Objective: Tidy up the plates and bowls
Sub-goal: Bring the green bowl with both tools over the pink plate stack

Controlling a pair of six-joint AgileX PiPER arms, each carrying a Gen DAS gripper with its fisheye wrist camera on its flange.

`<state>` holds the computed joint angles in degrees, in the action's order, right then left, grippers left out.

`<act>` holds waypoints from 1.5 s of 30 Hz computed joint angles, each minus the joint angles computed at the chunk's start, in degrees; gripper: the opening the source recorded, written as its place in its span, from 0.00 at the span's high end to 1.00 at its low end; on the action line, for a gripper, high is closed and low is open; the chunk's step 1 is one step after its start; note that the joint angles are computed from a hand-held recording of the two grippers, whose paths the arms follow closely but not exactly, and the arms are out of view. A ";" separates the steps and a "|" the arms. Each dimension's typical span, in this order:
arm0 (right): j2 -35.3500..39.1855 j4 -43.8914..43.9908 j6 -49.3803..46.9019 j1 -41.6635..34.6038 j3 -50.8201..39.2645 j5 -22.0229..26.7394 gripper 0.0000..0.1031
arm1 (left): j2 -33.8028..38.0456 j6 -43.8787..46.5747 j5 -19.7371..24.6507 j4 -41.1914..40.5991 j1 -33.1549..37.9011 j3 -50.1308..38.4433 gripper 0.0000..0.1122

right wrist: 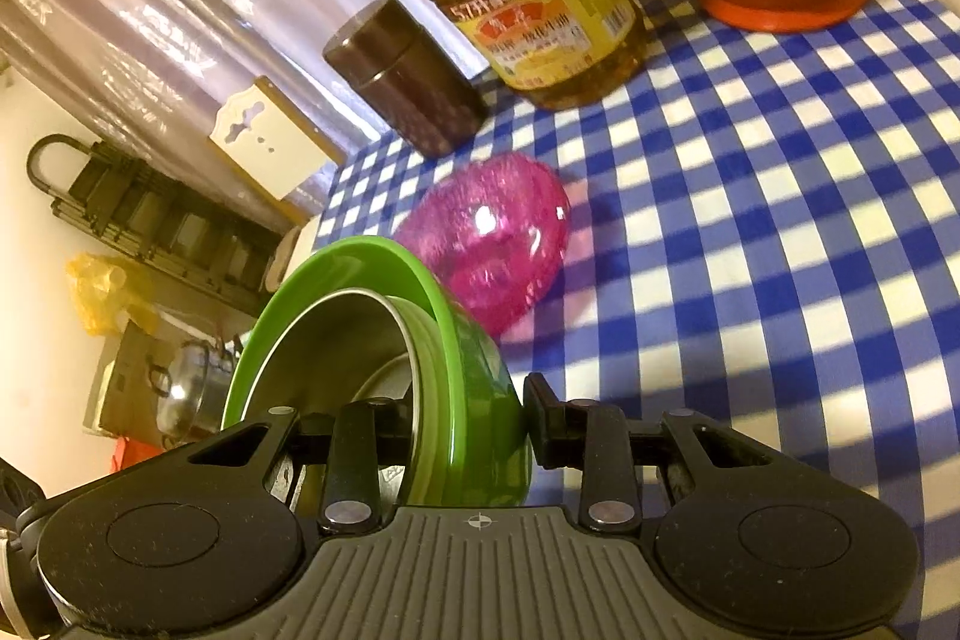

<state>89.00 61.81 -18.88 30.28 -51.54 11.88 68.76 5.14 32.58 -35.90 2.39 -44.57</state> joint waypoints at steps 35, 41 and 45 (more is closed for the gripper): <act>32.67 -15.40 13.84 -7.18 -40.42 11.95 0.69 | 34.67 5.85 0.19 -2.54 3.90 -29.43 0.77; 36.24 -14.78 13.28 -7.20 -43.68 11.81 0.69 | 37.75 6.62 -0.24 -2.59 4.24 -31.45 0.77; 38.00 -13.64 12.47 -7.13 -45.03 11.62 0.69 | 39.18 7.82 -0.90 -3.39 4.54 -31.86 0.77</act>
